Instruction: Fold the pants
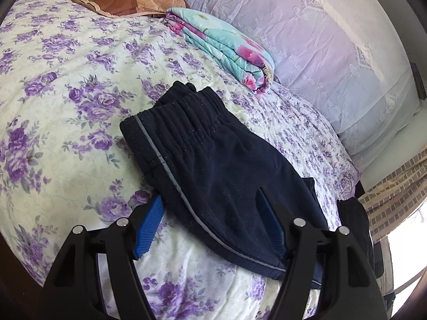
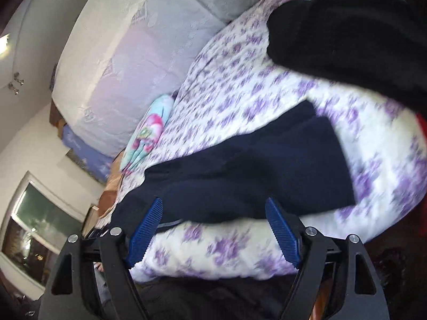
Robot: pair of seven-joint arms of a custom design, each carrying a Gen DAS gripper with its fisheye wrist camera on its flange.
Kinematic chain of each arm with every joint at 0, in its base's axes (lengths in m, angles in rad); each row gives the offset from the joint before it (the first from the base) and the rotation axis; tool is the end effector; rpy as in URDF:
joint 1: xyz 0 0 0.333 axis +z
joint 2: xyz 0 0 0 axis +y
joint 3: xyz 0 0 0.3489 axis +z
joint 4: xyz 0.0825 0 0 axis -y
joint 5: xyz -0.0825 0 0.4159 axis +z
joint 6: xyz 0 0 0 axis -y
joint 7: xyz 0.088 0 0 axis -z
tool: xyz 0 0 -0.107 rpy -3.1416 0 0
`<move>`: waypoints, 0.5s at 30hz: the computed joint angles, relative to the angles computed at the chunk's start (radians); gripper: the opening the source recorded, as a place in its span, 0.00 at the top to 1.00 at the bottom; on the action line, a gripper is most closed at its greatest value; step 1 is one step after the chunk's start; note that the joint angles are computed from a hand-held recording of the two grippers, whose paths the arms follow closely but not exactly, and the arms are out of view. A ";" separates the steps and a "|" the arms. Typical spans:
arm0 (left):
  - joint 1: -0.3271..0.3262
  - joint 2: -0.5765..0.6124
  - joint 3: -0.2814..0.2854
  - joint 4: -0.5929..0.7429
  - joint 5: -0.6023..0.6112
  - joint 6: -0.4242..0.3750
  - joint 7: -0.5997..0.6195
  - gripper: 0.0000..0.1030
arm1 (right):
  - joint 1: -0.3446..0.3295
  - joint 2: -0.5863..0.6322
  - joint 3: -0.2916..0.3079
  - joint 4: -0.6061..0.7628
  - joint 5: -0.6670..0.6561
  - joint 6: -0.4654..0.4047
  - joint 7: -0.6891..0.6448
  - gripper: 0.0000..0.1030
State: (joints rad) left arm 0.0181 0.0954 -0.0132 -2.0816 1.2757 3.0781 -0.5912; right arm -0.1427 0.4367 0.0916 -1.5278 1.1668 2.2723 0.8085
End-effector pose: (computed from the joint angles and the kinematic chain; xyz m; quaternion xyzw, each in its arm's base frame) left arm 0.6103 -0.0743 0.4587 -0.8437 0.2830 -0.4197 0.1787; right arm 0.7596 -0.0278 0.4716 -0.6183 0.6050 0.0634 0.4977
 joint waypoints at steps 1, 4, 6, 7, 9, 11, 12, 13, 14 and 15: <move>-0.001 0.002 0.002 0.002 0.009 0.001 -0.014 0.35 | 0.001 0.002 0.000 -0.001 -0.014 -0.021 0.007 0.22; -0.002 0.008 0.002 0.005 0.015 0.006 -0.019 0.35 | 0.023 0.003 -0.006 -0.008 -0.070 -0.027 0.004 0.22; -0.004 0.005 -0.004 0.001 -0.015 -0.006 0.017 0.35 | 0.044 0.009 -0.008 -0.003 -0.088 0.039 0.002 0.22; -0.008 0.001 -0.004 0.002 -0.011 -0.017 0.020 0.35 | 0.052 0.015 -0.004 0.006 -0.080 0.096 -0.021 0.22; -0.008 -0.004 -0.009 0.003 -0.024 -0.032 0.047 0.35 | 0.046 0.048 0.017 0.061 -0.037 0.164 -0.052 0.24; -0.008 -0.006 -0.008 0.012 -0.019 -0.034 0.043 0.35 | 0.041 0.088 0.040 0.131 0.006 0.229 -0.055 0.23; -0.006 -0.004 -0.005 0.020 0.000 -0.029 0.025 0.35 | 0.038 0.108 0.054 0.171 0.020 0.259 -0.081 0.22; -0.004 -0.001 0.001 0.032 0.027 -0.017 -0.002 0.35 | 0.050 0.135 0.054 0.220 -0.007 0.289 -0.088 0.22; -0.002 0.001 0.002 0.042 0.043 -0.011 -0.018 0.35 | 0.066 0.157 0.044 0.255 -0.054 0.314 -0.060 0.22; 0.001 0.005 0.004 0.052 0.049 -0.004 -0.022 0.35 | 0.094 0.180 0.018 0.293 -0.129 0.341 0.003 0.22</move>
State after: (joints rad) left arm 0.0190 0.1003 -0.0097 -2.0293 1.3251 3.0745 -0.6129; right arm -0.0488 0.6171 0.1093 -1.2349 1.0381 2.6132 0.8113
